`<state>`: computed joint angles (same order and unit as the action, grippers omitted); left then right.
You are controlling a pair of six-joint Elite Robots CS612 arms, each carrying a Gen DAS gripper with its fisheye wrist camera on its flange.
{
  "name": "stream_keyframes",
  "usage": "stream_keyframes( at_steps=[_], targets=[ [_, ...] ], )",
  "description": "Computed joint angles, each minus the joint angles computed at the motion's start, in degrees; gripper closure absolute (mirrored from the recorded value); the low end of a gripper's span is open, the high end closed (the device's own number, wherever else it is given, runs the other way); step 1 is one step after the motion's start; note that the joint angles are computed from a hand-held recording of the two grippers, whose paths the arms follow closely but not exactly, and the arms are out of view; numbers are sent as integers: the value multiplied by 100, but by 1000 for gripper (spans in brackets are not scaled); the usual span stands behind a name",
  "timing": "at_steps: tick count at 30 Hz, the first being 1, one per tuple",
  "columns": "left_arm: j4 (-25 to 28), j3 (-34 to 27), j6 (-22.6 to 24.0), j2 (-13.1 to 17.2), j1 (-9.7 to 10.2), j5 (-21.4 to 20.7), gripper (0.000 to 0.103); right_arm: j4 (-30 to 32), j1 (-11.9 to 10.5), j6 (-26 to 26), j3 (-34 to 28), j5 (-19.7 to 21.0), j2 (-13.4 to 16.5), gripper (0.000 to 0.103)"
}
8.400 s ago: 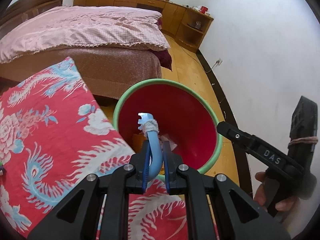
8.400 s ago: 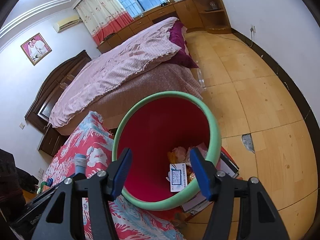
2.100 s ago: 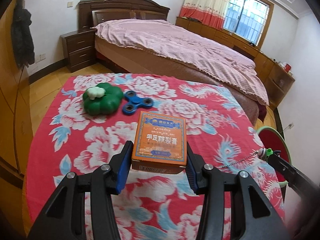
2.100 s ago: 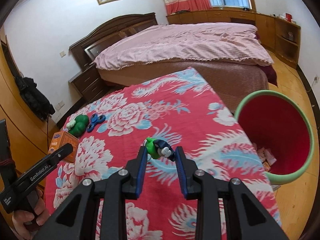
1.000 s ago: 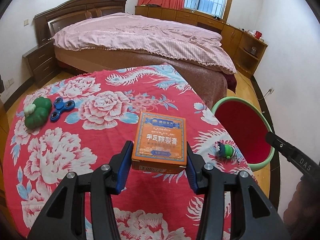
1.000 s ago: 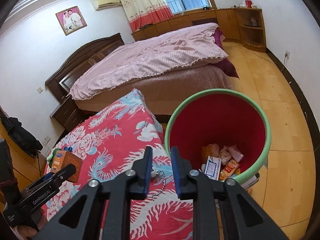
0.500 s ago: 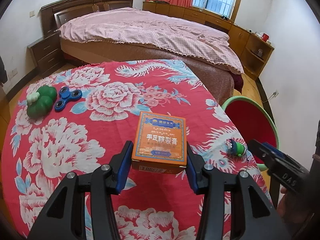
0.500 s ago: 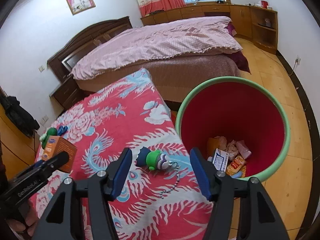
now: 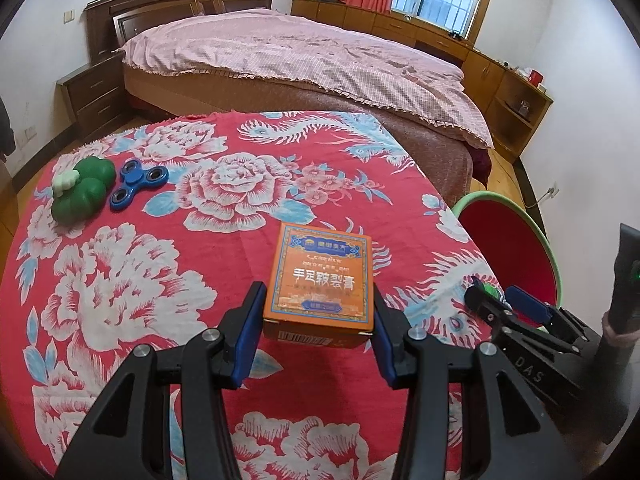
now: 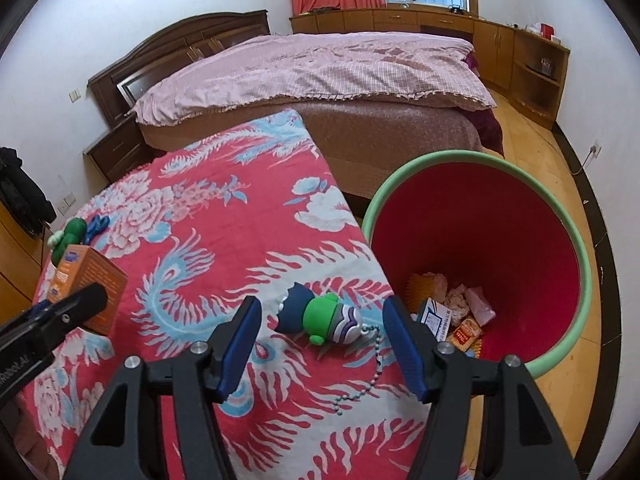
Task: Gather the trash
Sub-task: 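Lift the green figurine with the right tool toward the bucket while the left holds the box, then carry the orange box and figurine over the red bucket and release both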
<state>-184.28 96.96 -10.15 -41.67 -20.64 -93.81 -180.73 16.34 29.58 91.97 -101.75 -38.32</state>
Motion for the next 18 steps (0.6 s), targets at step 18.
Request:
stream_keyframes(
  at_steps=[18],
  targets=[
    [10,-25,54,14,-15,-23,54,-118,1,152,60,3,3,51]
  ],
)
